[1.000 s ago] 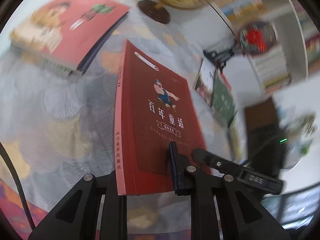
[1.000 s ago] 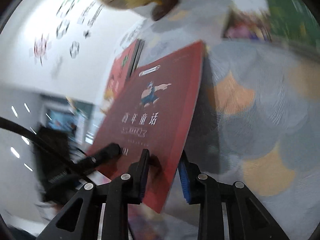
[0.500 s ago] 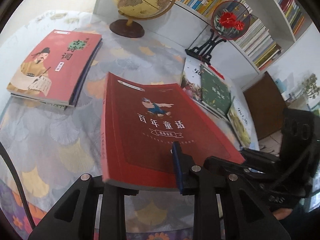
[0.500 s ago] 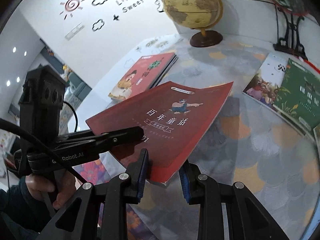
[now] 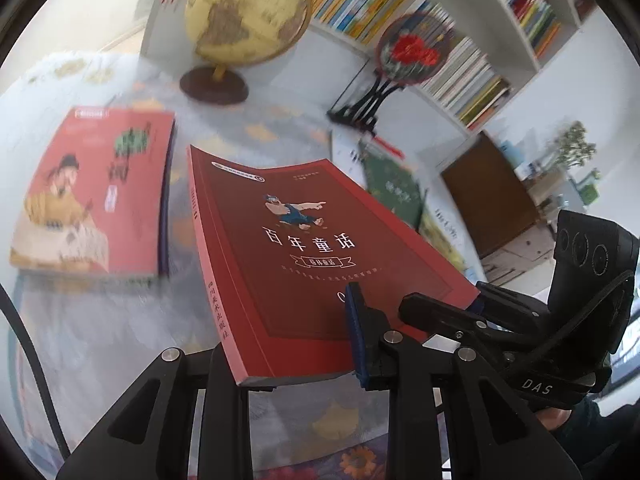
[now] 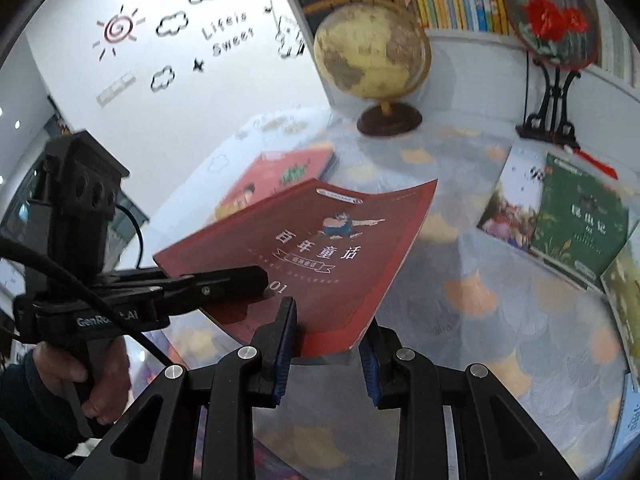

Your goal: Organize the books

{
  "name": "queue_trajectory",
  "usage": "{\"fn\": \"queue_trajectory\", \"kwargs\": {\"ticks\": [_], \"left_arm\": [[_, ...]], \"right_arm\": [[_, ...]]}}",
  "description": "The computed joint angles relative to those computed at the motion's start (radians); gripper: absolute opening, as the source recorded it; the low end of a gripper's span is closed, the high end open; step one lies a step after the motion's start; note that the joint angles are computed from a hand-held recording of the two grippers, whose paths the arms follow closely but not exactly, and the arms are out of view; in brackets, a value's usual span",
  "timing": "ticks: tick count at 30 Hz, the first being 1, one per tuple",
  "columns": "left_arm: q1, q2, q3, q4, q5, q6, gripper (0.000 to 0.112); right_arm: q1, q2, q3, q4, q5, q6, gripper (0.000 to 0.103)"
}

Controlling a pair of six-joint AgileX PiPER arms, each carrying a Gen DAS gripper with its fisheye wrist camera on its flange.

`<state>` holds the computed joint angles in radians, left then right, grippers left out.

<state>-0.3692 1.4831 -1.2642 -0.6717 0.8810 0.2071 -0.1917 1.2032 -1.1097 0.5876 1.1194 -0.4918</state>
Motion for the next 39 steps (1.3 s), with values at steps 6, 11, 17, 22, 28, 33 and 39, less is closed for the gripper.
{"fn": "queue_trajectory", "kwargs": {"ticks": [6,11,17,22,28,33,39], "left_arm": [[0.183,0.027,-0.091,-0.05,0.082,0.135,0.023],[0.347,0.113,-0.119,-0.075,0.114,0.229,0.023],[0.433,0.245,-0.172,-0.08,0.112,0.278,0.023],[0.47,0.32,-0.221,-0.11,0.155,0.277,0.025],[0.496,0.335,-0.195,-0.108,0.175,0.278,0.029],[0.511,0.328,-0.151,-0.085,0.175,0.273,0.031],[0.553,0.314,-0.111,-0.078,0.149,0.243,0.031]], "right_arm": [[0.211,0.055,-0.102,-0.082,-0.13,0.183,0.03],[0.398,0.246,-0.217,-0.138,-0.237,0.306,0.03],[0.505,0.481,-0.353,-0.172,-0.3,0.386,0.031],[0.51,0.557,-0.404,-0.161,-0.297,0.428,0.031],[0.51,0.609,-0.434,-0.172,-0.281,0.468,0.031],[0.512,0.623,-0.422,-0.178,-0.264,0.483,0.031],[0.513,0.656,-0.426,-0.164,-0.259,0.501,0.031]]}}
